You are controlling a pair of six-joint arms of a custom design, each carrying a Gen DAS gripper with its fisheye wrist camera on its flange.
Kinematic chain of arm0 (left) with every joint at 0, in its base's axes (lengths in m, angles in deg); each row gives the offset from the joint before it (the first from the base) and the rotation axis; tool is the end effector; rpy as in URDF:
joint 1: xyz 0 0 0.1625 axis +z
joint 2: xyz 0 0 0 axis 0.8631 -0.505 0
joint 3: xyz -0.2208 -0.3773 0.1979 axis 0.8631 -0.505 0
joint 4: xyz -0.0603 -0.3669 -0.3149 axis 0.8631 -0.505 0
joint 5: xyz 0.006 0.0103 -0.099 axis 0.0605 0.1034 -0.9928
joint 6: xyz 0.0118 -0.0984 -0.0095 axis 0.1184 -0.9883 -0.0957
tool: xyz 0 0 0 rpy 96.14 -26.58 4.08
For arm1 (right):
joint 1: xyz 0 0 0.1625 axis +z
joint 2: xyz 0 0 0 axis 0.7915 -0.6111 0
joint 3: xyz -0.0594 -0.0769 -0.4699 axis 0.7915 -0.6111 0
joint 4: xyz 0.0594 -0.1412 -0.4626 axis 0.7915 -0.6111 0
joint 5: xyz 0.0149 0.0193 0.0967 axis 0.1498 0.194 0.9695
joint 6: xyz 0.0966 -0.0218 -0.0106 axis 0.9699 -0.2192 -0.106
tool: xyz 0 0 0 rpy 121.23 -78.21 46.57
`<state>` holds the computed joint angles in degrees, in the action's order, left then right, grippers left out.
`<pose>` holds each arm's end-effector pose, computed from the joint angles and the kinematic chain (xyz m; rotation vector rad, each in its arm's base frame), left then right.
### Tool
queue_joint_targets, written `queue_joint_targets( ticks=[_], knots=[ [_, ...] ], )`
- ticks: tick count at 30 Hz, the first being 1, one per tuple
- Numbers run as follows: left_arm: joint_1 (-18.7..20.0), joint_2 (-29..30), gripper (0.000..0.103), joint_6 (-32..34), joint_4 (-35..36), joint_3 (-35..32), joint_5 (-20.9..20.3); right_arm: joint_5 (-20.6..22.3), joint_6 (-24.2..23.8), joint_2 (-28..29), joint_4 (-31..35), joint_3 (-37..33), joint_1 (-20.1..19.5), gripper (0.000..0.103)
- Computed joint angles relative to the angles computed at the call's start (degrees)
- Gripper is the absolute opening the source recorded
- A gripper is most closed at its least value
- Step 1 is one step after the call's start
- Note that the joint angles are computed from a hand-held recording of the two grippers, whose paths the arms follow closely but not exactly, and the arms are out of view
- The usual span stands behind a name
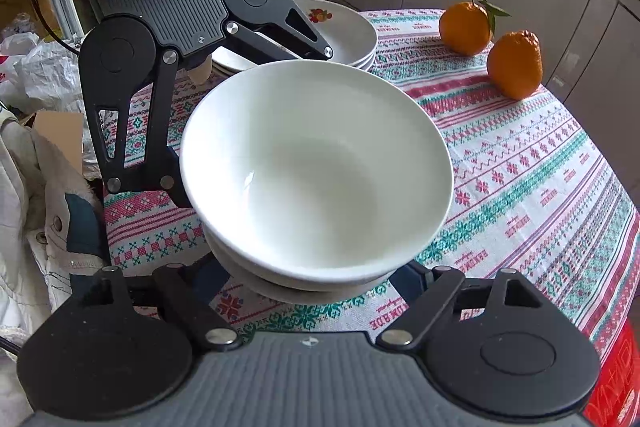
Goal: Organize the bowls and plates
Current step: 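Lift the bowl stack with both tools and lower it onto the plate stack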
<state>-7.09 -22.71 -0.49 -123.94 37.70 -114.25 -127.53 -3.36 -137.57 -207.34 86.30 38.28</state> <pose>-0.2794 -0.6632 0.0554 1.2516 2.3349 -0.3681 0.1208 -0.7565 0.2518 2.1073 -2.0724 -0.1670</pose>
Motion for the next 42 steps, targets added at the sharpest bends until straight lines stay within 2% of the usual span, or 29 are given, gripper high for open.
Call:
queue_joint_targets(
  ticks=[6,12,18,23,29,42],
  knots=[
    [-1.0,-2.8,0.079,-1.7,-0.8,2.2,2.2,1.0,-1.6,0.3,0.7,-0.6,1.7,0.088],
    [-2.2,-6.4,0.079,-3.3,-2.4,5.1,7.1,3.1,-4.7,2.1,0.7,-2.0,4.2,0.088],
    [-2.7,-10.0,0.079,-6.0,-2.8,8.1,13.0,4.6,-6.8,6.1,1.4,-4.4,6.6,0.088],
    [-2.1,-12.1,0.08,-9.7,-0.9,9.8,16.0,4.5,-7.6,9.7,3.0,-6.5,8.0,0.088],
    [-0.9,-13.9,0.08,-12.5,0.7,11.0,17.7,4.0,-7.7,12.8,3.5,-8.0,8.9,0.088],
    [0.4,-15.0,0.08,-13.8,1.2,11.7,17.4,3.3,-4.7,16.3,4.7,-10.6,9.4,0.088]
  ],
)
